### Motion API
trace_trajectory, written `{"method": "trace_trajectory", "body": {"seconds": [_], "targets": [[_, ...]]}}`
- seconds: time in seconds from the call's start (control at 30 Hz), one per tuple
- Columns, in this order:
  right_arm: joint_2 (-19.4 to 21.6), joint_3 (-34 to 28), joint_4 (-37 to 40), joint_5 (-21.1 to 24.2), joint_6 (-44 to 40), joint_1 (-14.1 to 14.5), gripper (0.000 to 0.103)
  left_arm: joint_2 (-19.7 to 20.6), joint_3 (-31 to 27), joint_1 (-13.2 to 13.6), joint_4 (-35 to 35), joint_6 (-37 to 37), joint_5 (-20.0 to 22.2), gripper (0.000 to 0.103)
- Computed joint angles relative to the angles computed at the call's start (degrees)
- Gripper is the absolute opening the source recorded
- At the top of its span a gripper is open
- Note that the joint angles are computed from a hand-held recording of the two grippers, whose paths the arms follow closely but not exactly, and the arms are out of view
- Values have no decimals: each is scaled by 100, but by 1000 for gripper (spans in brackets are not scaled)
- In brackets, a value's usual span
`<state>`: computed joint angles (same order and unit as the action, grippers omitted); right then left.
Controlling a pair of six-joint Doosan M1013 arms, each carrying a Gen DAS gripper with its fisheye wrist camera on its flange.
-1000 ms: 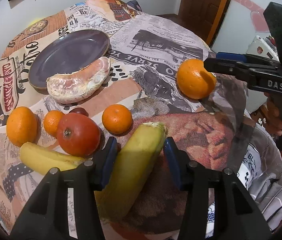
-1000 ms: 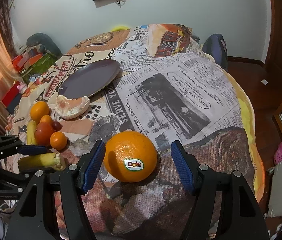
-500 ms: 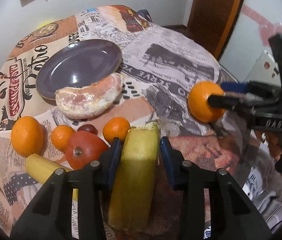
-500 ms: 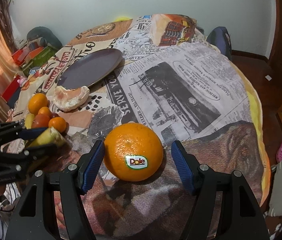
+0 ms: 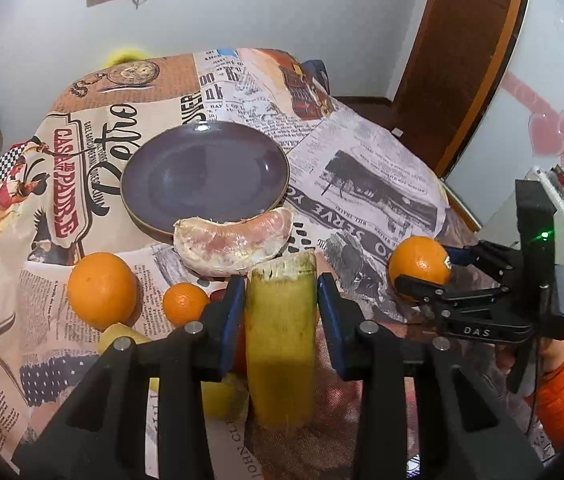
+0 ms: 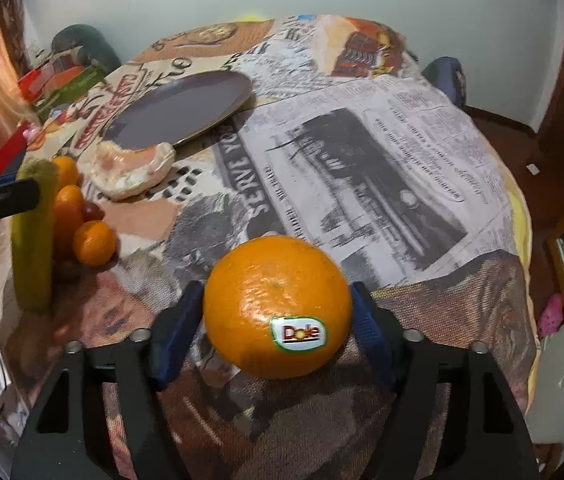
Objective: Organize fruits
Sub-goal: 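Lift the stalk piece upright with the left tool while the right tool carries the orange toward the plate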
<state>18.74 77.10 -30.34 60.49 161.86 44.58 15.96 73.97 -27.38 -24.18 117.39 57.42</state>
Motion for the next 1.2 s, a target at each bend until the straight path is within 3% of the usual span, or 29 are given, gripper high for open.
{"method": "trace_trajectory", "body": {"seconds": [0.13,0.53,0.7,1.2], "targets": [[-62,62,-6,-222,204,-6,67,-112,88,30,-117,104,-159,37],[113,-483,-824,-56,314,141,67,-258,69,209,-527,100,-386,37],[212,-729,-1071,19,181,175,67,-345,77,254,-505,64,-709,37],[449,-1258,-1462,-98,-124,94,67,-150,-241,407,-382,-174,-1238,37]]}}
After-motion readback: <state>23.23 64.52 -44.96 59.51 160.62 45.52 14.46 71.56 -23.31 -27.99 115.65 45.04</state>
